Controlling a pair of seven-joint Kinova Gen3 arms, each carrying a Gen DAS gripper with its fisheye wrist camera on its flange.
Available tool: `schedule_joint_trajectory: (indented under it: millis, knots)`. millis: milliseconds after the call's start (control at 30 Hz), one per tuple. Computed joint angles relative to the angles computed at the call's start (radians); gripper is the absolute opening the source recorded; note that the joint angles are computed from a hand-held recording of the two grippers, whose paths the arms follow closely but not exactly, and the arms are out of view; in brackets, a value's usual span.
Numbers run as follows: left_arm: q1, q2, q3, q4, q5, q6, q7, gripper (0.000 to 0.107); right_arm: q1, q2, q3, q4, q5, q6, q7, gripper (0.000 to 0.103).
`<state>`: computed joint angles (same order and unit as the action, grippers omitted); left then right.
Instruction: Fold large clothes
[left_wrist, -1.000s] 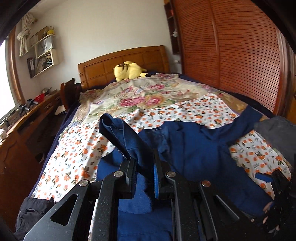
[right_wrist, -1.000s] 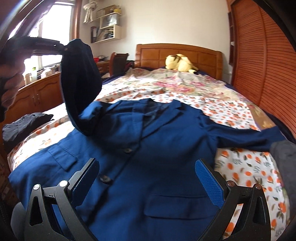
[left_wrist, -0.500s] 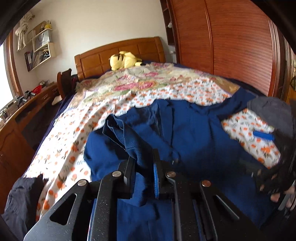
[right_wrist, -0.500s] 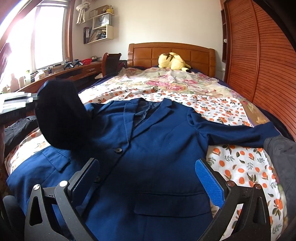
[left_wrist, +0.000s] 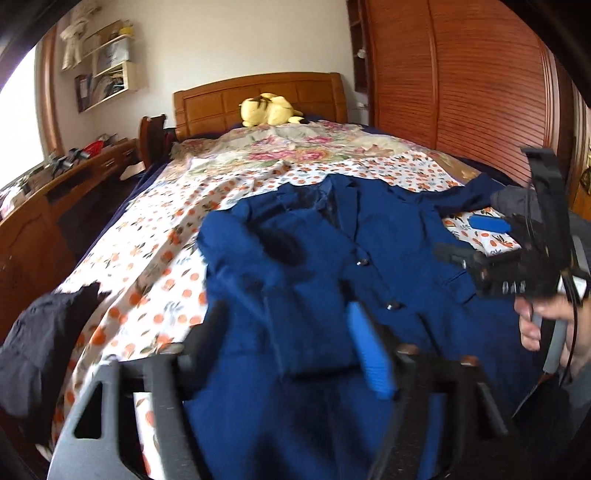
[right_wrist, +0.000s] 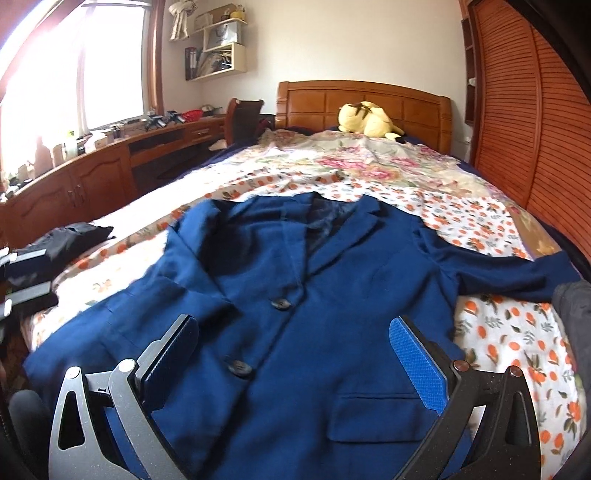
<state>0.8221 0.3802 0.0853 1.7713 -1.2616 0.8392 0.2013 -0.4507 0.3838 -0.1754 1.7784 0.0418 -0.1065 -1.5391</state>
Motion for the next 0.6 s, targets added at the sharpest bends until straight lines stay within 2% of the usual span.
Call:
schedule_joint_trajectory:
  millis: [67,167,333,533,600]
  knots:
    - [0.015,-0.023,-0.001,0.049,-0.014,0.006,0.065,0.078,0.049,0.009,-0.071,-0.006,0.027,0.001,-0.006,0.103]
    - [0.03,-0.041,0.016,0.101,-0.023,0.046,0.149,0.078,0.079,0.033,-0.135,-0.032,0.064,0.025,0.0,0.103]
    - [0.026,-0.072,0.058,0.162,-0.011,0.101,0.21,0.078,0.137,0.091,-0.259,-0.085,0.116,0.076,0.038,0.103]
    - [0.009,-0.108,0.095,0.214,-0.002,0.141,0.26,0.078,0.176,0.185,-0.395,-0.197,0.114,0.22,0.167,0.099]
    - [0.005,-0.114,0.105,0.227,0.001,0.152,0.273,0.078,0.164,0.22,-0.408,-0.252,0.104,0.29,0.211,0.097]
